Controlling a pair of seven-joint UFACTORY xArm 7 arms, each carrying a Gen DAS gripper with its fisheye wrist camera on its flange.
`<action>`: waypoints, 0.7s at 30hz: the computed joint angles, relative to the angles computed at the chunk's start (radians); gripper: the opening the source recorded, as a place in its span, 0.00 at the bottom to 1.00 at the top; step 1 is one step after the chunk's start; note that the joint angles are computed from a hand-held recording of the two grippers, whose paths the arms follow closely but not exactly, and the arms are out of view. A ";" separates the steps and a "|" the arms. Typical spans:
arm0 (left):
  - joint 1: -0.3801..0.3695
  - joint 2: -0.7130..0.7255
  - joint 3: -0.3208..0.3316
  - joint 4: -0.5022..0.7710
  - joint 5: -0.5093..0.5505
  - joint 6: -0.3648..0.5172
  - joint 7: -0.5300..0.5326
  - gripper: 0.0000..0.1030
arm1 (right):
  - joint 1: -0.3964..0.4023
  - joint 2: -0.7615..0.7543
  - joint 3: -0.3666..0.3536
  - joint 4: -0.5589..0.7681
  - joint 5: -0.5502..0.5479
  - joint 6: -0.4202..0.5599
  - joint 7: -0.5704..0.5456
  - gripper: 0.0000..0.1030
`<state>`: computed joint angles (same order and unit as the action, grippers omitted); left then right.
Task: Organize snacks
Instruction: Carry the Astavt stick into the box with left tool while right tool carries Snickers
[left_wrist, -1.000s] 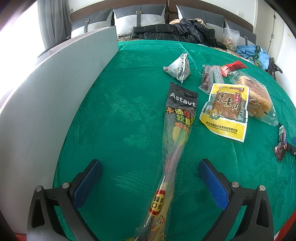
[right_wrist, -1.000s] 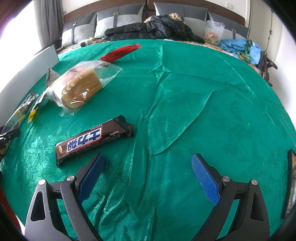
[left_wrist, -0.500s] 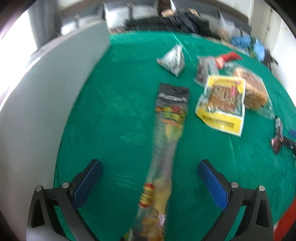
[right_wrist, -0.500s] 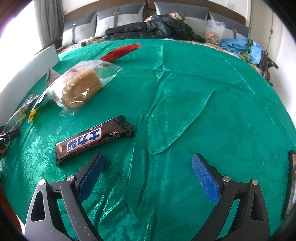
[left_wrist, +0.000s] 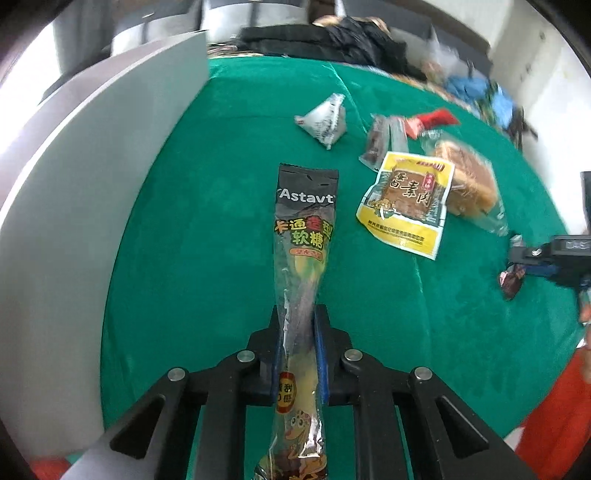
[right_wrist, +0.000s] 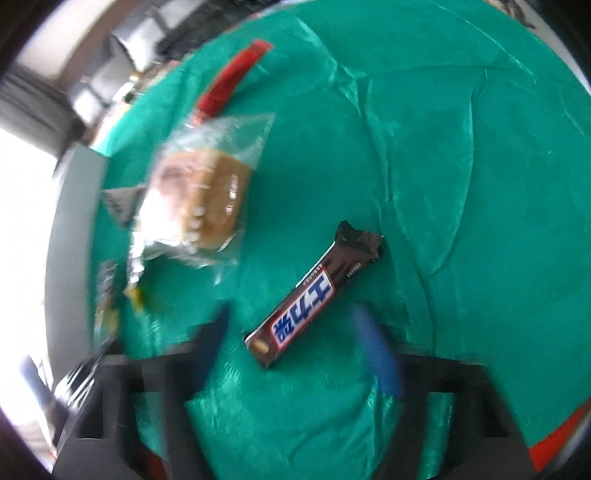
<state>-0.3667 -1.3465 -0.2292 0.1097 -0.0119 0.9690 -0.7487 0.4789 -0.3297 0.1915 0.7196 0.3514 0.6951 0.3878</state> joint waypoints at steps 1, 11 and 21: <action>-0.014 -0.043 -0.010 -0.011 -0.008 0.021 -0.017 0.14 | -0.018 0.003 0.032 0.004 -0.049 -0.013 0.064 0.41; -0.082 -0.263 -0.014 -0.017 -0.073 0.064 -0.076 0.14 | 0.054 -0.157 -0.026 -0.133 -0.004 -0.092 0.044 0.17; 0.208 -0.421 0.246 0.147 0.023 0.154 0.049 0.14 | 0.243 -0.098 -0.010 0.138 0.171 -0.152 -0.139 0.17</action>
<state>-0.1585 -1.7671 0.0163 0.2564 0.0106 1.1231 -0.6993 0.7221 -0.4272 0.1815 0.8575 0.5225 0.5436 0.2489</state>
